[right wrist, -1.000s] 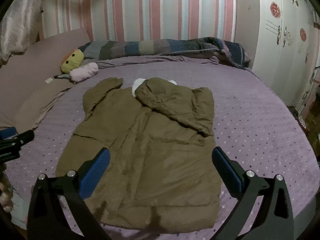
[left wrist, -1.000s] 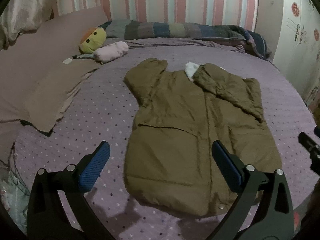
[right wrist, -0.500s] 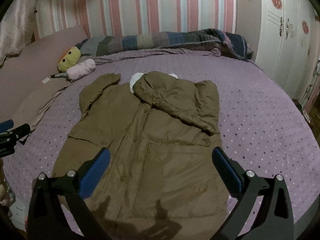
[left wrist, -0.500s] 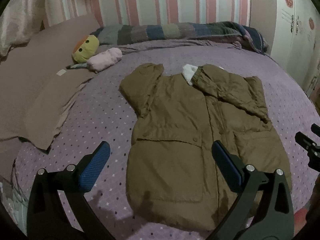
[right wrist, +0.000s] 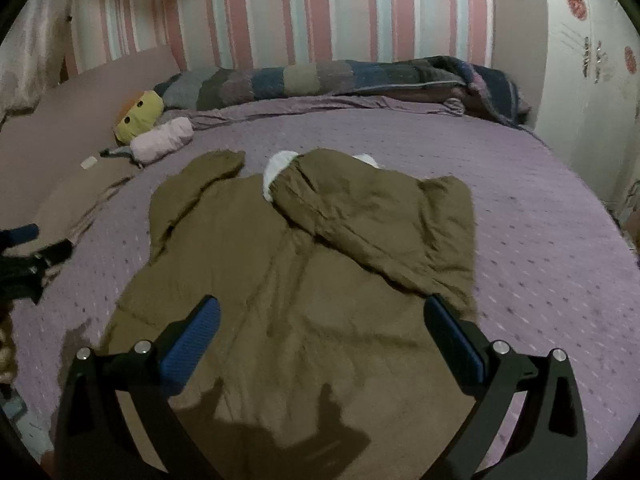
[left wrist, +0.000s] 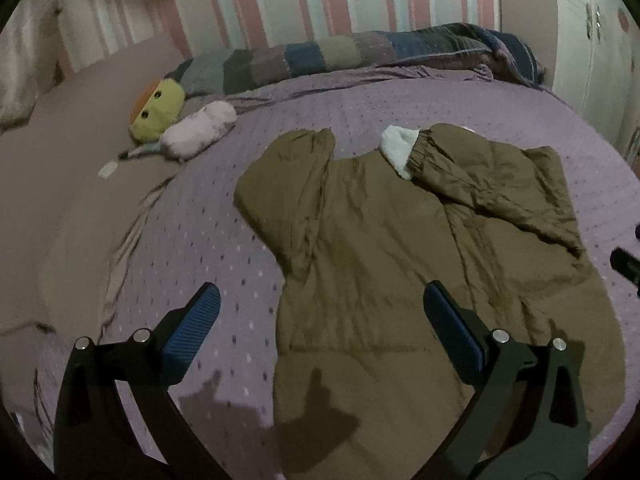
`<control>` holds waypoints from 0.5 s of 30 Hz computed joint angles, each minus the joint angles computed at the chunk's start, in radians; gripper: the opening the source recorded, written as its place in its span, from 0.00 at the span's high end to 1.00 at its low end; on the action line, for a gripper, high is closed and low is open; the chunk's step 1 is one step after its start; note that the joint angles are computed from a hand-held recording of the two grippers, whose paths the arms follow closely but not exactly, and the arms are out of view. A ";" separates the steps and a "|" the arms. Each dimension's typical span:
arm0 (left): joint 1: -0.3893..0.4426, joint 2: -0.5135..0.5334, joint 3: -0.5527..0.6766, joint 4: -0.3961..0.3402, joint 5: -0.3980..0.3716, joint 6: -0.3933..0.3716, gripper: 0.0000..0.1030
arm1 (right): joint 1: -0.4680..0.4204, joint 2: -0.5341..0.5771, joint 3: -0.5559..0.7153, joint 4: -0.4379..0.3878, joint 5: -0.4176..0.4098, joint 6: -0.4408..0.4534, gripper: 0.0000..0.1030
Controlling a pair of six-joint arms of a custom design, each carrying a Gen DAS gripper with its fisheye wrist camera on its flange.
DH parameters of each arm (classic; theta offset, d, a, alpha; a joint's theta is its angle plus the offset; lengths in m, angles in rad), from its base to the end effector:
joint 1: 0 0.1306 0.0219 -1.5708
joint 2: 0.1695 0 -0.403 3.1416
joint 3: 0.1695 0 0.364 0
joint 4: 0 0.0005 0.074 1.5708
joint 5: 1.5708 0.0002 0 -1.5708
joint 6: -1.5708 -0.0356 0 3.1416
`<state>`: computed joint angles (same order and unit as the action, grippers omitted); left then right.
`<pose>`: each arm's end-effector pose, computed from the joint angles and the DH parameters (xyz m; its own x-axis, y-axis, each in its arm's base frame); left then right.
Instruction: Fold large clothes
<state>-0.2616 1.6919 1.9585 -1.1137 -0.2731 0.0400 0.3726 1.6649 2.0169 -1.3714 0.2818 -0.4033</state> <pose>0.5434 -0.1361 0.5313 -0.7264 0.1546 -0.6697 0.0475 0.9833 0.1755 0.4929 0.1815 0.5529 -0.8137 0.0867 -0.5748 0.1145 0.9933 -0.0123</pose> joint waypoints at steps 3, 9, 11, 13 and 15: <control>0.008 0.082 0.080 0.001 -0.005 -0.047 0.03 | -0.023 0.077 0.048 0.052 -0.021 0.049 0.01; 0.052 0.250 0.255 -0.029 0.070 -0.054 0.03 | -0.088 0.283 0.193 0.099 -0.093 0.154 0.01; 0.062 0.317 0.323 -0.040 0.069 -0.061 0.03 | -0.103 0.360 0.264 0.075 -0.097 0.184 0.02; 0.075 0.387 0.402 -0.059 0.093 -0.064 0.03 | -0.114 0.424 0.319 0.061 -0.098 0.218 0.11; 0.086 0.465 0.510 -0.111 0.113 -0.059 0.03 | -0.128 0.524 0.428 0.006 -0.108 0.243 0.18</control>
<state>-0.1756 2.1570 2.4684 -1.2249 -0.1605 -0.0189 0.2442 2.1893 2.4448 -1.3652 0.1737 -0.1600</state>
